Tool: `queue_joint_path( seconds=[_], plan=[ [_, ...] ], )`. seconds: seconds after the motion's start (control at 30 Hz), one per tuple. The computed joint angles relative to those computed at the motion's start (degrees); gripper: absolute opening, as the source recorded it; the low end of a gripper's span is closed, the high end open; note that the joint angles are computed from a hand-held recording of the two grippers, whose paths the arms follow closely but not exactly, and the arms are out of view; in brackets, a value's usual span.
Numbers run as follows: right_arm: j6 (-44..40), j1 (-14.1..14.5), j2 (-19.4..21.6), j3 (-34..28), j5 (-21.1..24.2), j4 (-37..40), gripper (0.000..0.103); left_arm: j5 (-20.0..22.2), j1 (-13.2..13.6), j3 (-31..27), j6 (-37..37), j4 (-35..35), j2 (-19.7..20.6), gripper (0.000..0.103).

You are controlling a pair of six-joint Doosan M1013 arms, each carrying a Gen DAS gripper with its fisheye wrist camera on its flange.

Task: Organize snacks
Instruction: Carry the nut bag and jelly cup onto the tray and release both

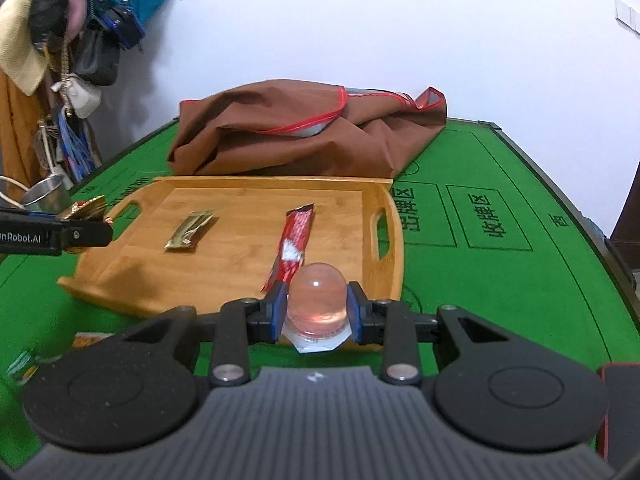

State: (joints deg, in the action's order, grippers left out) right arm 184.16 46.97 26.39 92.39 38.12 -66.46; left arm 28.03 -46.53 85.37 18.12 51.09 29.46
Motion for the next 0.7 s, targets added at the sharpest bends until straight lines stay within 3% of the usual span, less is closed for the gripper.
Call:
queue_joint_path(
  seconds=[0.23, 0.4, 0.57, 0.7],
  plan=[
    [-9.6, -2.5, 3.0, -5.2, 1.4, 7.1, 0.036, 7.2, 2.3, -8.7, 10.3, -12.2, 5.3, 0.063],
    [-15.4, -4.0, 5.2, -8.9, 2.4, 11.9, 0.036, 11.3, 3.3, -13.7, 13.5, -17.3, 8.9, 0.063],
    [-11.3, -4.4, 6.7, -9.0, 1.0, 2.5, 0.036, 13.3, 3.7, -16.9, 14.4, -19.3, 11.4, 0.062],
    [-12.6, -5.5, 7.6, -10.0, -0.4, 5.9, 0.036, 14.6, 3.6, -18.6, 14.4, -18.6, 12.5, 0.062]
  ],
)
